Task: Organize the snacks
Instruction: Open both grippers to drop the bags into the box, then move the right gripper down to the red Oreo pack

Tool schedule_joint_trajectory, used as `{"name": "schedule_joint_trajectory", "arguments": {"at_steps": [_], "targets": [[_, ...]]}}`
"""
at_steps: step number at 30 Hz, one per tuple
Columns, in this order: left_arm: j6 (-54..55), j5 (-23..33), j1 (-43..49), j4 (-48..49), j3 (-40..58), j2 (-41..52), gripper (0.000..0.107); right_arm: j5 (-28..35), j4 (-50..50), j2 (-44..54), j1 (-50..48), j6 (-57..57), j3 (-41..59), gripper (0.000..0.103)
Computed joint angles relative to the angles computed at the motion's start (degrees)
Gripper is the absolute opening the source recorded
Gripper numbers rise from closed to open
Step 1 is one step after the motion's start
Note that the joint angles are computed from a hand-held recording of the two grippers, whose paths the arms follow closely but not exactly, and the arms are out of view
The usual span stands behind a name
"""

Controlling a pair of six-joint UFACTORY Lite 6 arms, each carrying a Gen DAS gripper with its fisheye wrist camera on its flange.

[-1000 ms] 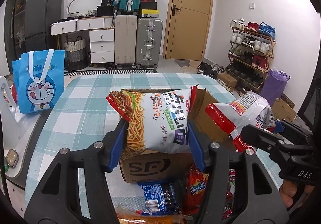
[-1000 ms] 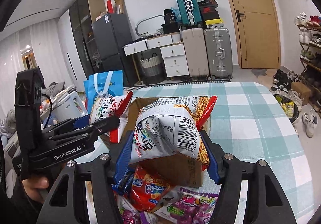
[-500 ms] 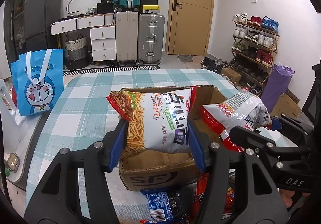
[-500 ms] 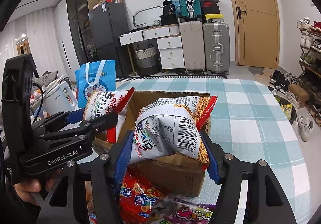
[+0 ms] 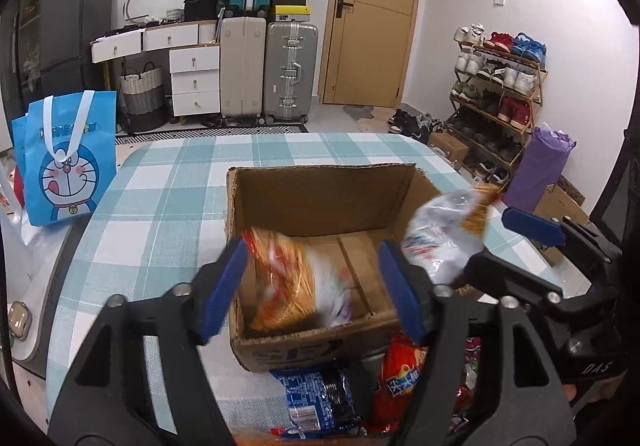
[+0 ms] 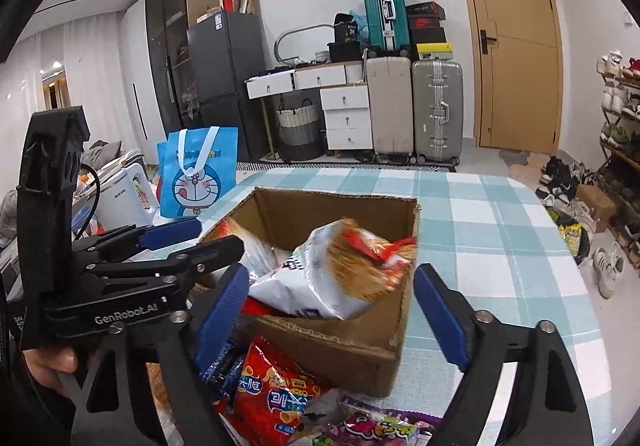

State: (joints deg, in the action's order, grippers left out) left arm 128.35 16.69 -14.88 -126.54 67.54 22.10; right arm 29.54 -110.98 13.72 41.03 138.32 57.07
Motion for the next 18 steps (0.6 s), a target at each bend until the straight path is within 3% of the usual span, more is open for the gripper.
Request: {"name": "schedule_joint_trajectory", "arguments": {"at_steps": [1,3,6,8,18], "targets": [[0.7,0.28,0.26,-0.51,-1.42,-1.38,0.081,0.54,0.3,-1.29,0.49,-0.41,-1.09,0.093],[3.21,1.32,0.7,-2.39,-4.49,-4.2,0.083,0.57,0.52,-3.98,0.98,-0.39,-3.42,0.102],[2.45,2.2,1.66,-0.98,-9.03,-8.52,0.089,-0.47,2.82,-6.82,2.04,-1.8,-5.78,0.102],[0.64,3.35,2.79,1.05,-12.43,-11.85,0.103,0.72,4.97,-8.66,3.59,-3.13,-7.7,0.102],[-0.69,9.09,9.99,7.61,-28.71,-25.27,0.103,5.46,12.23,-15.1,10.69,-3.01,-15.98,0.102]]}}
